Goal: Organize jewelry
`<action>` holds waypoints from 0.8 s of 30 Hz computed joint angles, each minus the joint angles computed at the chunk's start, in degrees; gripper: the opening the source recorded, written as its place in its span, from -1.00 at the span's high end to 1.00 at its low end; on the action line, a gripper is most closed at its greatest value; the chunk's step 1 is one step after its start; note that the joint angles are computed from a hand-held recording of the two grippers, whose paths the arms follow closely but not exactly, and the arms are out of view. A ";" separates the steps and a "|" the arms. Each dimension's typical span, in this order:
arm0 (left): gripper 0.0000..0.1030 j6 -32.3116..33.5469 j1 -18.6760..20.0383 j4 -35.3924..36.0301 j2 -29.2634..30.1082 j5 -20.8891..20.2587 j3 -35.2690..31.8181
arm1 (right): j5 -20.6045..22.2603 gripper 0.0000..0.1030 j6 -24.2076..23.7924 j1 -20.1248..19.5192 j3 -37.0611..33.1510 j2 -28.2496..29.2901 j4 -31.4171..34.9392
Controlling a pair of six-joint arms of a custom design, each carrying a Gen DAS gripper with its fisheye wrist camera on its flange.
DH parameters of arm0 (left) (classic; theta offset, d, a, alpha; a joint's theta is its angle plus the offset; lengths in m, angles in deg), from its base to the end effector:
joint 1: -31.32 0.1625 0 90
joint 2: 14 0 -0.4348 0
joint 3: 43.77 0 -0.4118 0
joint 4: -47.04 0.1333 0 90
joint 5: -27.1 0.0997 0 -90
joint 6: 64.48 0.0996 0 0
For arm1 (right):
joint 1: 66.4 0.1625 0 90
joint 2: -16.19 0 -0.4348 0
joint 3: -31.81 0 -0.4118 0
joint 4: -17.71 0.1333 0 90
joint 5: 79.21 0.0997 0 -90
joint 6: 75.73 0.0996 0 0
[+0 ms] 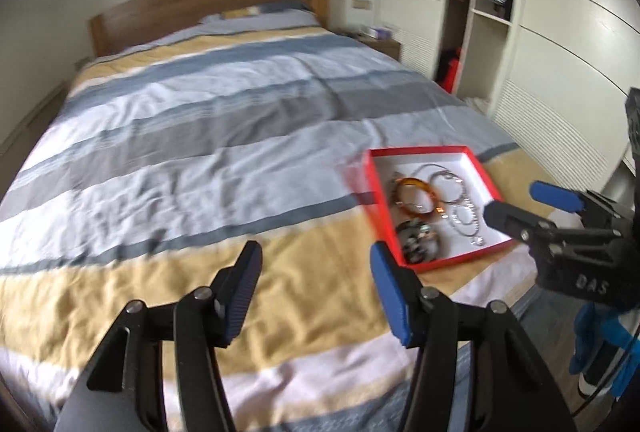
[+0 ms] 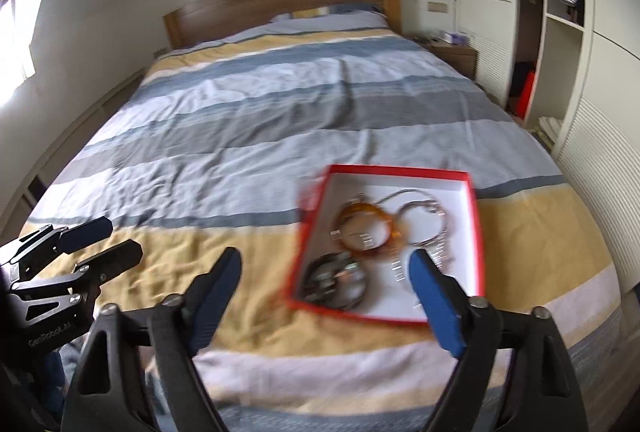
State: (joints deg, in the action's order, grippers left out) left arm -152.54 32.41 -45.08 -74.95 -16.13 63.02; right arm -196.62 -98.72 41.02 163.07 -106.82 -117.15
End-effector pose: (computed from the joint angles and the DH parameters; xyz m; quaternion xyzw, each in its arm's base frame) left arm -0.5189 -0.2158 0.1290 0.1541 0.8507 -0.3592 0.3514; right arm 0.1743 -0.2633 0.4565 0.2487 -0.8913 0.2938 0.2395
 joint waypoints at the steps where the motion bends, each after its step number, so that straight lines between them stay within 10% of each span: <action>1: -0.06 -3.34 -1.16 3.84 -0.78 -0.14 -0.04 | -0.93 -0.81 1.17 2.05 0.61 -0.41 0.41; 9: -0.06 -22.14 -8.73 25.23 -4.49 -4.03 -0.74 | -7.30 -0.99 10.42 14.69 4.01 -2.66 3.18; 24: -0.06 -33.68 -16.14 33.31 -7.15 -9.47 0.10 | -14.58 -0.99 18.47 28.87 6.94 -3.77 6.71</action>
State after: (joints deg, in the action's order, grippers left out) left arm -186.22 16.27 -11.77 -82.10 -25.60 63.12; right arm -211.20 -80.26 69.89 170.01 -110.59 -110.45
